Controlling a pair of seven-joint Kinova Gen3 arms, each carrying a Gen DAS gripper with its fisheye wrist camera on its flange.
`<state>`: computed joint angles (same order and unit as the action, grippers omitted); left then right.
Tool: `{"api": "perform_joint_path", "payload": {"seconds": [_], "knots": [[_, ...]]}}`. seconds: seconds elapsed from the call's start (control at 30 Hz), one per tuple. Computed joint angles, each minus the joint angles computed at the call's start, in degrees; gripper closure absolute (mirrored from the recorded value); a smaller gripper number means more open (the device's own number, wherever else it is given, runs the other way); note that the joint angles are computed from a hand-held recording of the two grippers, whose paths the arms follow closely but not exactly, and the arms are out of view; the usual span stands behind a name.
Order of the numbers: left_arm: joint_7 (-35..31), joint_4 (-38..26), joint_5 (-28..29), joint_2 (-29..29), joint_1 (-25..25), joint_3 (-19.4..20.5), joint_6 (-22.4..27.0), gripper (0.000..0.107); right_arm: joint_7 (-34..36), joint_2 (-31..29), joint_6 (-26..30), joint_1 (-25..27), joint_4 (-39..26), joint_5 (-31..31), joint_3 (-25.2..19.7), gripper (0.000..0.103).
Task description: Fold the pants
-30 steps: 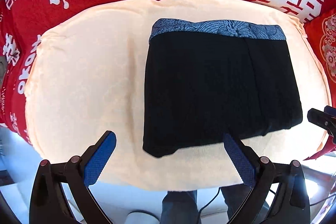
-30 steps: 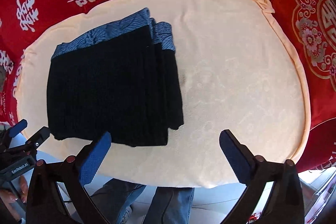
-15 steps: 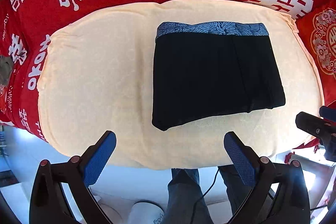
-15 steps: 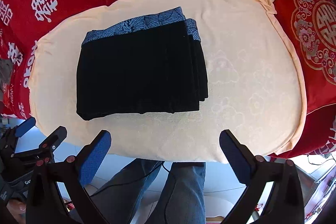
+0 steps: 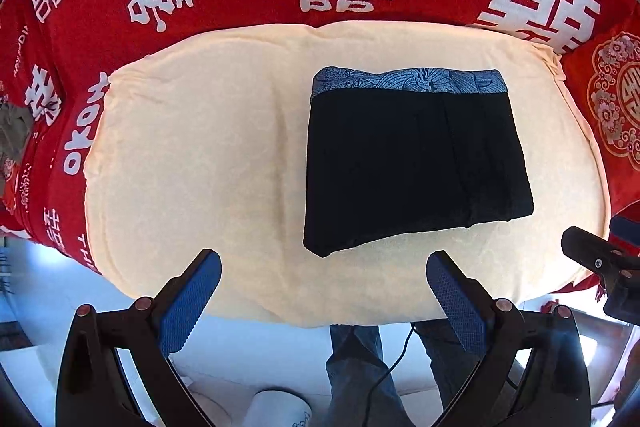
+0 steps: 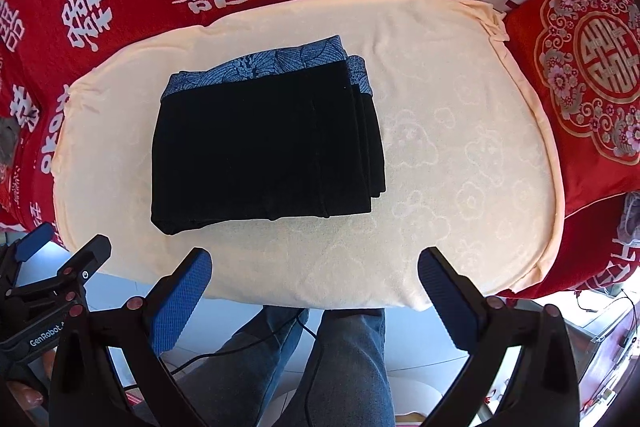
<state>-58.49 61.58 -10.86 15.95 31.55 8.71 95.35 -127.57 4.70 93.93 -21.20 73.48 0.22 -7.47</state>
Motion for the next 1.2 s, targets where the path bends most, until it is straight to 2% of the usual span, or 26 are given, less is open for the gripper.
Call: {"api": "perform_joint_path", "payload": {"seconds": [0.67, 1.2], "knots": [[-1.3, -2.1, -1.3, 0.1, 1.2, 0.1, 0.7, 0.004, -0.7, 0.1, 1.5, -2.2, -2.1, 3.0, -0.9, 0.0], [-2.0, -2.3, -1.5, -0.1, 1.6, 0.1, 0.8, 0.004, -0.8, -0.5, 1.6, -2.2, -1.9, 3.2, -0.9, 0.0]]}}
